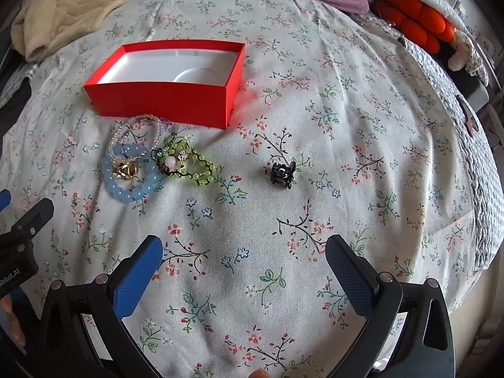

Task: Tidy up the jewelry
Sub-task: 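Grasp the clear beaded bracelet with the left tool while the right tool grasps the green beaded bracelet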

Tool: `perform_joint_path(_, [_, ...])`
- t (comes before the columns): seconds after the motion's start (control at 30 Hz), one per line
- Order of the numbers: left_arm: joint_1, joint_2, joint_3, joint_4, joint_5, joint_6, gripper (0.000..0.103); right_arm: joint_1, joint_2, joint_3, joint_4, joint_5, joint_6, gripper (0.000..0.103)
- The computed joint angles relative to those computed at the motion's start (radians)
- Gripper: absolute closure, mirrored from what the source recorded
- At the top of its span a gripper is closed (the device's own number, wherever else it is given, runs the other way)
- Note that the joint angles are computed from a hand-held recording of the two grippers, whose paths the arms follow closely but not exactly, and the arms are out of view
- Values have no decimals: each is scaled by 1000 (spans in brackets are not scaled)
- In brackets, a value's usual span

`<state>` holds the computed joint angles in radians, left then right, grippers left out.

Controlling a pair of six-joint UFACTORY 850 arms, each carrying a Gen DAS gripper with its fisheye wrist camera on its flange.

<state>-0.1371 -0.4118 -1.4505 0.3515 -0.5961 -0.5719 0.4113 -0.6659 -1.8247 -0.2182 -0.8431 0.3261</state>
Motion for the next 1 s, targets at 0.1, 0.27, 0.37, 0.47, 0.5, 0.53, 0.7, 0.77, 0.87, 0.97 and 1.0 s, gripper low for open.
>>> perform_joint_path(0.1, [10,-26,-56,-100,-38,131,1,-16,-30,-65,78,-50,-73,0])
perform_joint_path(0.27, [27,-68,-130,-224,-50,291,1,-41,-96,-198,170,-121,-148,0])
perform_joint_path(0.37, [50,-94,-156,-375,-28,394,3,-53,-129,-247,194,-130,-176,0])
perform_joint_path(0.47, [67,-127,-175,-517,-13,500,14,-77,-150,-262,275,-131,-204,2])
perform_joint_path(0.5, [71,-146,-190,-554,-21,523,20,-86,-163,-273,312,-142,-212,4])
perform_joint_path(0.53, [74,-166,-210,-588,-36,542,24,-93,-176,-288,345,-155,-226,9])
perform_joint_path(0.7, [76,-245,-291,-712,-76,622,44,-106,-242,-378,387,-190,-250,24])
perform_joint_path(0.77, [66,-270,-318,-677,-91,599,49,-107,-264,-415,367,-201,-243,29])
perform_joint_path(0.87, [65,-293,-345,-671,-96,589,54,-113,-287,-454,335,-205,-215,30])
perform_joint_path(0.97, [65,-311,-371,-669,-101,591,59,-119,-311,-490,312,-224,-191,30])
perform_joint_path(1.0, [65,-315,-378,-670,-105,591,63,-121,-317,-497,304,-230,-185,30])
